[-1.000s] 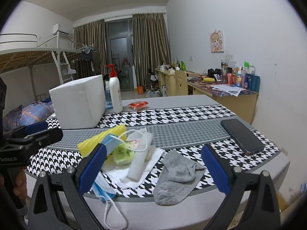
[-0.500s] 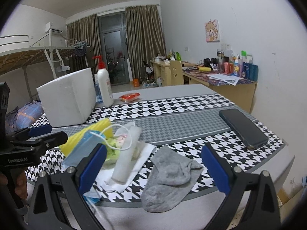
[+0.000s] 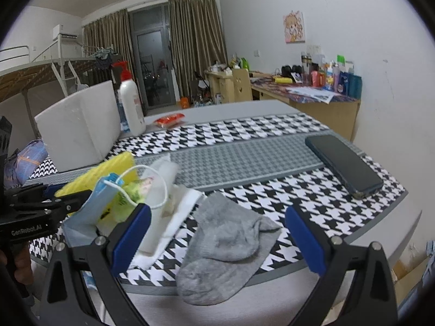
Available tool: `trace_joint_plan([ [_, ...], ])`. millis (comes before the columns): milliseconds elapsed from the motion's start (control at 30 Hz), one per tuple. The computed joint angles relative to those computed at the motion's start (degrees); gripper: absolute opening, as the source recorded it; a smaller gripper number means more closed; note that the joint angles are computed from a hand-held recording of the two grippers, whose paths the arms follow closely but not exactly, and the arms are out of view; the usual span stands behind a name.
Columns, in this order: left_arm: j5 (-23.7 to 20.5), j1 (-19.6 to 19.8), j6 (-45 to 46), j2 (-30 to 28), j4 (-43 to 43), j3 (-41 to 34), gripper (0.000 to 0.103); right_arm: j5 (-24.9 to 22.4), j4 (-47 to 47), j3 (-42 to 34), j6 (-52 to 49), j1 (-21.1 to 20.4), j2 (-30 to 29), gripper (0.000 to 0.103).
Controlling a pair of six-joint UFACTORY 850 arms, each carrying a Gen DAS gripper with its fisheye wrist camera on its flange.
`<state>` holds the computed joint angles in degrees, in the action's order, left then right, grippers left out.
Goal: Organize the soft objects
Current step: 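Grasp the yellow sponge with the left tool while the right tool grasps the grey sock, then lift the yellow sponge and grey sock and carry both toward the white foam box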
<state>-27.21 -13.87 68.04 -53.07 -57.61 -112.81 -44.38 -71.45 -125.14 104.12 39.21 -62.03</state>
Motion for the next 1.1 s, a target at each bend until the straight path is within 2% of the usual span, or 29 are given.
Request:
trace_joint_plan([
  [133,-0.97,-0.1,-2.5,-0.68,2.84,-0.98,0.019,-0.03,2.14,-0.41,-1.86,-0.36,-0.58,0.1],
  [200,-1.71,0.04,-2.69,-0.86,2.87,-1.31,0.017,-1.06,3.78,-1.56,-3.9,-0.37,-1.4,0.1],
  [267,-2.27,0.18,-2.68,-1.03,2.46,-1.67,0.014,-1.22,5.5,-2.24,-5.79,-0.42,-1.89,0.095],
  [433,-3.11,0.34,-2.23,-0.97,1.9,-1.5,0.012,-0.26,10.55,-3.52,-10.25,-0.94,-2.71,0.075],
  [600,-3.34,0.74,1.03,0.1,-1.72,0.15,0.011,-2.63,12.83,-6.46,-14.29,-0.59,-4.39,0.066],
  [667,-3.34,0.92,2.04,0.51,-2.92,0.82,0.011,-3.26,13.28,-7.37,-15.88,-0.36,-4.84,0.054],
  [800,-4.64,1.39,3.59,0.94,-5.26,1.46,0.011,-2.78,13.53,-7.59,-16.85,-0.1,-4.92,0.039],
  [833,-4.76,1.48,4.42,1.19,-6.17,1.81,0.011,-2.67,13.57,-7.52,-16.72,-0.09,-4.85,0.028],
  [867,-4.65,1.54,5.5,1.6,-7.26,2.37,0.011,-2.31,13.61,-7.06,-16.3,-0.14,-4.54,0.022],
  [933,-4.67,1.74,7.85,2.38,-9.54,3.53,0.011,-0.9,13.12,-5.21,-14.65,-0.3,-3.43,0.02],
  [1100,-5.13,2.2,14.09,4.77,-15.22,6.79,0.011,-1.05,10.97,-3.76,-12.27,-0.1,-2.35,0.018],
])
